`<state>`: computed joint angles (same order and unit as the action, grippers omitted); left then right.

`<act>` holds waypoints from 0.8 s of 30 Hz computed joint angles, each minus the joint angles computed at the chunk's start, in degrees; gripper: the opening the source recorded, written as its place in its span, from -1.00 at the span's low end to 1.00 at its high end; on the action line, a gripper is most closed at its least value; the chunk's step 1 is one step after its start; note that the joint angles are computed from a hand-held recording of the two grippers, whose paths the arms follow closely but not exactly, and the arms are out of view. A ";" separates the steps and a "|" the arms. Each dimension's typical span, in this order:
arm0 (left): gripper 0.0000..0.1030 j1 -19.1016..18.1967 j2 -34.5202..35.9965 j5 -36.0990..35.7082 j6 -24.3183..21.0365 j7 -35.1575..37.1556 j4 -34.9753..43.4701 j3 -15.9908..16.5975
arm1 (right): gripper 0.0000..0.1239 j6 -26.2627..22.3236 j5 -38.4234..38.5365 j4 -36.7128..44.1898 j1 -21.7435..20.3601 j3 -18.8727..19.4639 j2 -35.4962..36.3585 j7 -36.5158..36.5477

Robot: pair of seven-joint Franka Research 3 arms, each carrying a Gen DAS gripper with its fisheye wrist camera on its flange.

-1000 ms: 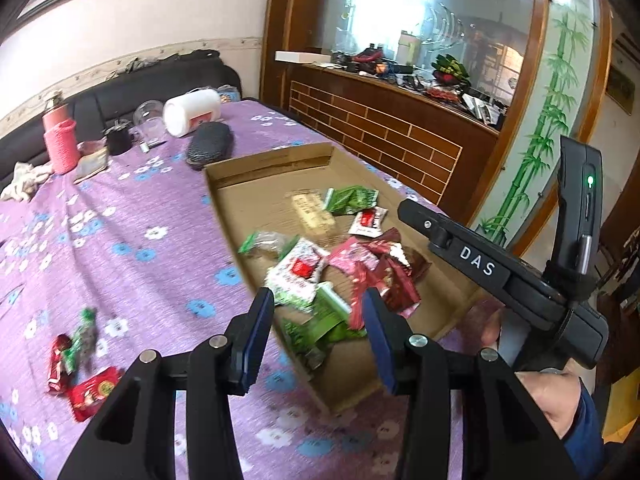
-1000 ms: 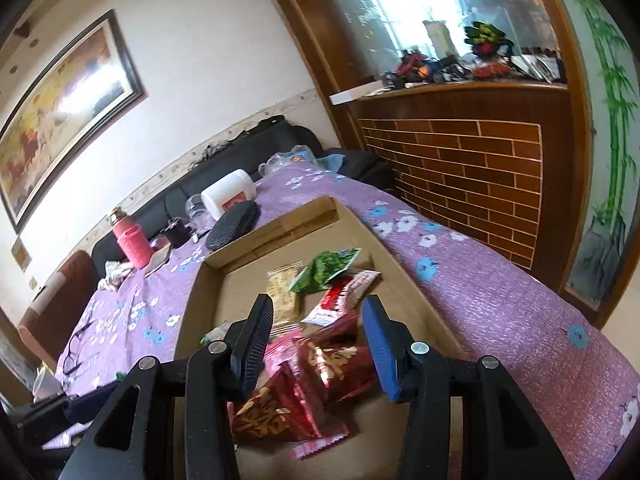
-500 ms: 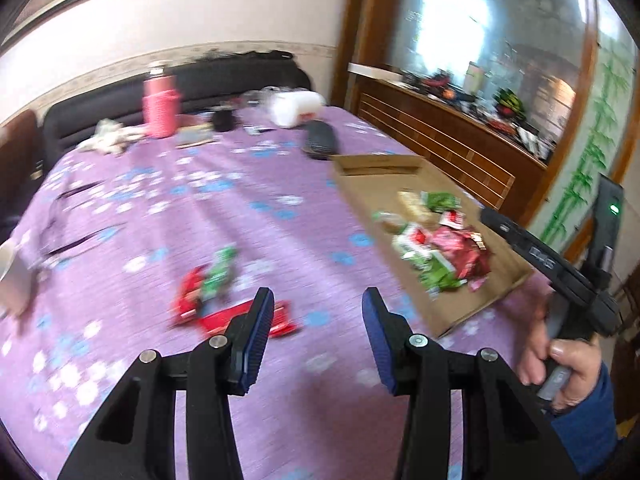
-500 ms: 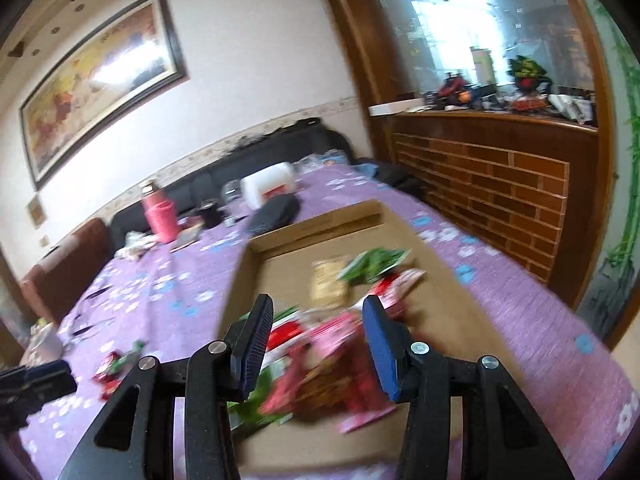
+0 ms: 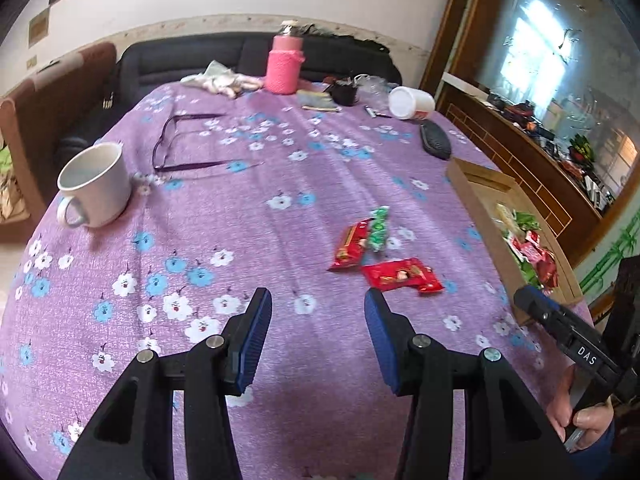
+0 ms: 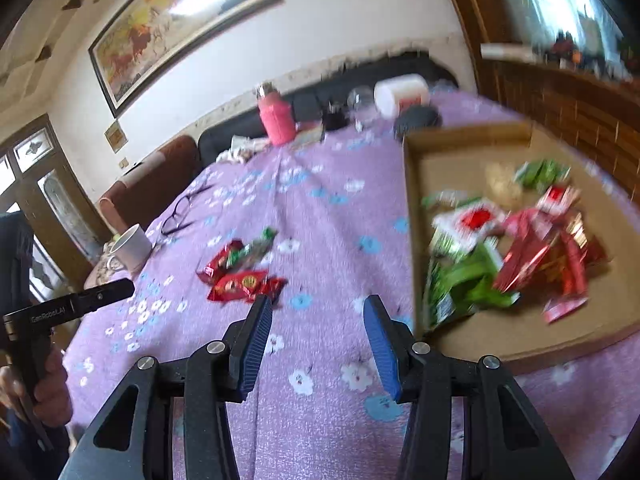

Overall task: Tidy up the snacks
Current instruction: 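Move both grippers back to the remaining snacks on the table, then grasp a red candy bar with the left gripper while the right grasps a green-white candy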

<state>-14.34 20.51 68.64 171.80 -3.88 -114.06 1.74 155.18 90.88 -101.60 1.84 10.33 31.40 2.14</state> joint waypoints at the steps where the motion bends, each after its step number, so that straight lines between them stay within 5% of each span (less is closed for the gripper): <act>1: -0.08 0.67 0.43 -1.76 -0.23 1.77 0.24 -0.71 | -0.17 -0.90 0.13 0.25 -0.48 -0.01 0.31 1.00; 11: -0.09 5.79 10.61 -27.07 -6.76 30.95 11.94 -8.98 | -0.17 -7.43 -0.03 -0.04 -2.35 -0.05 0.21 1.13; 15: -0.13 5.32 15.61 -32.31 -9.74 38.97 18.67 -9.79 | -0.17 -7.74 -0.69 0.27 -2.23 -0.30 0.41 2.07; 20: -0.63 2.41 19.20 -35.48 -11.49 42.85 22.93 -6.63 | -0.17 -7.01 -1.42 0.33 -1.94 -0.38 0.44 2.64; 24: -0.67 -0.97 18.75 -34.58 -9.37 40.75 21.46 -1.72 | -0.17 -3.66 -3.82 0.65 -0.54 -0.49 0.50 4.25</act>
